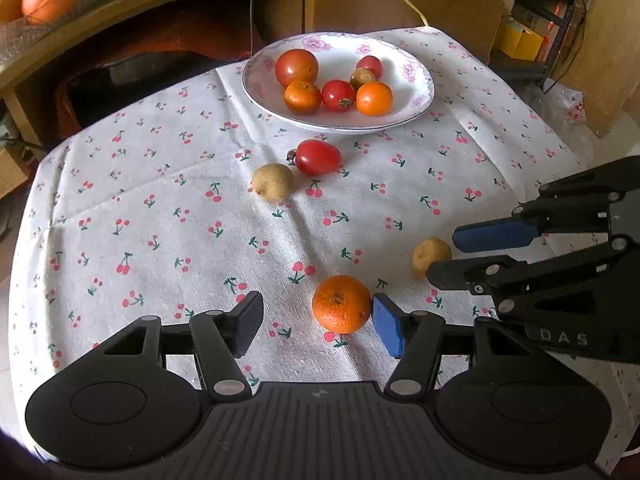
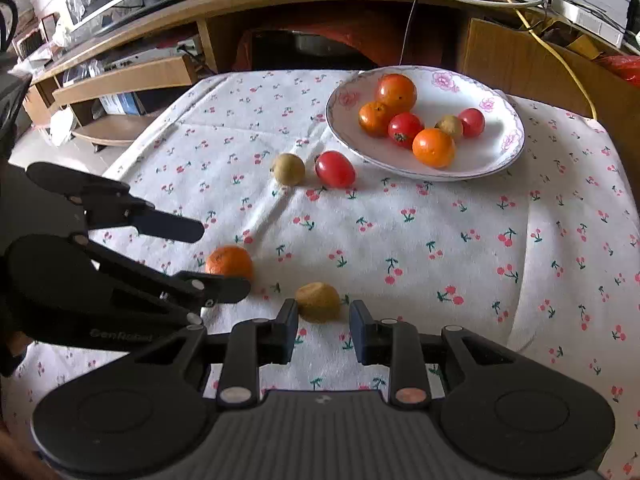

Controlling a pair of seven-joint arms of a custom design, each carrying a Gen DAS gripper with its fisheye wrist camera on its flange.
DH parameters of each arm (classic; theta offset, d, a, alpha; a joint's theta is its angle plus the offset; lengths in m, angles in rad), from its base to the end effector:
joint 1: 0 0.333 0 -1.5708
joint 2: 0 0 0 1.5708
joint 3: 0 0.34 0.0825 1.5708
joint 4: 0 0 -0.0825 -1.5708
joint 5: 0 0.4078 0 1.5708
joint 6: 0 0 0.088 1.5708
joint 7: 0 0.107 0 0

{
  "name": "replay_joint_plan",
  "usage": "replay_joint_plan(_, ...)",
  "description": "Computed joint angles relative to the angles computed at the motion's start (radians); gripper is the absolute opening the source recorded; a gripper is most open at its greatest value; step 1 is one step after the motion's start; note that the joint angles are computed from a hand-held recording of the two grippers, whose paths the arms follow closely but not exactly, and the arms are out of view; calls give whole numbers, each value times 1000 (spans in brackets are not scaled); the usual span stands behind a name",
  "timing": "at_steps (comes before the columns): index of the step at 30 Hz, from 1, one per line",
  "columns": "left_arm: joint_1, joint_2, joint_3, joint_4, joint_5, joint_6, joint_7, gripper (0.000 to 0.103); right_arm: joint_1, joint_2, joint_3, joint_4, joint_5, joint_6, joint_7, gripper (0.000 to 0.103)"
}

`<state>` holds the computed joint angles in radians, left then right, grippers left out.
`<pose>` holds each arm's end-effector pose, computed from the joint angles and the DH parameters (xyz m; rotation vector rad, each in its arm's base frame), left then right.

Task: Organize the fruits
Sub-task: 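Carry the mandarin with the left gripper while the right carries the brown fruit to the bowl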

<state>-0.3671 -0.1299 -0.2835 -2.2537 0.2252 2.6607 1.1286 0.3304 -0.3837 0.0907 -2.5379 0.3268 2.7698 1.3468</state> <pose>0.4383 -0.3470 0.4861 -1.5374 2.2888 -0.6593 0.4315 0.1804 0.4846 -2.1032 1.4217 -0.3334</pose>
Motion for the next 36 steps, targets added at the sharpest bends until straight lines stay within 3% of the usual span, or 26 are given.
replay_joint_plan(5,-7,-4,4,-1,-22,1,31,68,16,-10,-15,5,19,-10,-32,45)
replay_joint_plan(14,-14,17,1,5,-49,9,77,68,-15,-17,-1,6,-19,-38,-6,48)
replay_joint_plan(22,-11,17,1,4,-46,16,64,40,0,-17,-11,8,5,-39,-29,48)
replay_joint_plan(30,-9,9,3,6,-44,-1,63,41,15,1,-13,22,32,-55,-60,48)
replay_joint_plan(32,-8,8,3,3,-43,2,59,42,1,8,5,21,8,-42,-43,53)
replay_joint_plan(36,-4,12,2,3,-35,4,48,50,-8,21,8,26,-9,-43,-20,53)
